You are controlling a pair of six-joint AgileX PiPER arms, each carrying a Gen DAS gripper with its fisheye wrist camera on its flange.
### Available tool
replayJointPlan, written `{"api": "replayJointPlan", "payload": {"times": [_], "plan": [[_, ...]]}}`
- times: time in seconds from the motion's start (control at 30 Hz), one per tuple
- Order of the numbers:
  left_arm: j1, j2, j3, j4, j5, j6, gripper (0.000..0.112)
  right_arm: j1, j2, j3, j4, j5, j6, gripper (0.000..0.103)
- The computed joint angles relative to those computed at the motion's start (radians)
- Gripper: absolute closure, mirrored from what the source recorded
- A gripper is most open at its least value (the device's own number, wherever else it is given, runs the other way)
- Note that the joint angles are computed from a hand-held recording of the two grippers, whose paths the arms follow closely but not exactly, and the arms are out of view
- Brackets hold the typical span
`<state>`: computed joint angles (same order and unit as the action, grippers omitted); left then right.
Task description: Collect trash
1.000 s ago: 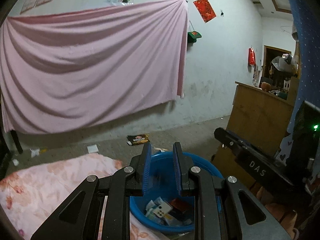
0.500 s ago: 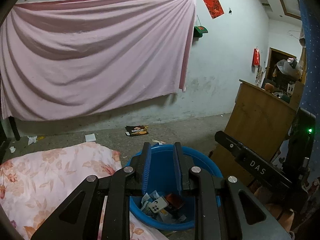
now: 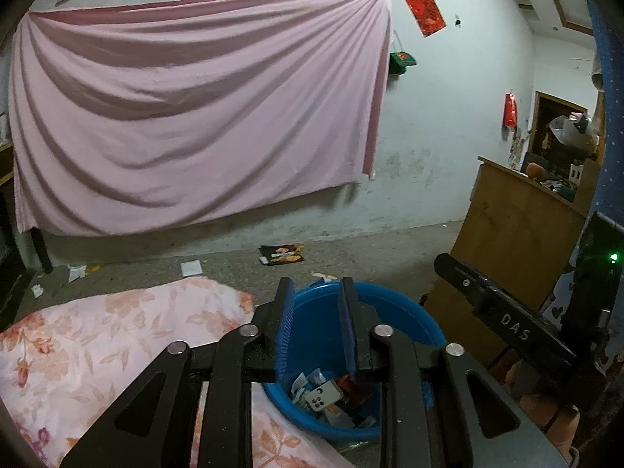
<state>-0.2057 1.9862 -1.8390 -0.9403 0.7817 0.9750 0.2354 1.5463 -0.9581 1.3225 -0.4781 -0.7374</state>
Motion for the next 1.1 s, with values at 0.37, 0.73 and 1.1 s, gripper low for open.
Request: {"api": "replayJointPlan", "payload": {"times": [0.37, 0.73, 1.1], "plan": [[0.11, -0.147, 0.238, -0.112, -0.068, 0.109, 0.043, 0.093, -0.038, 0.02, 0.078, -0.059, -0.068, 0.057], [0.279, -0.349, 0.563, -0.399, -0.08, 0.394, 0.015, 0.358, -0.041, 0.037, 0.118, -0.362, -0.149, 0.021], [0.454, -0.503, 0.785, -0.531, 0.003, 0.574, 0.012, 0.606, -0.065, 0.135, 0.141, -0.605, -0.106, 0.003]]}}
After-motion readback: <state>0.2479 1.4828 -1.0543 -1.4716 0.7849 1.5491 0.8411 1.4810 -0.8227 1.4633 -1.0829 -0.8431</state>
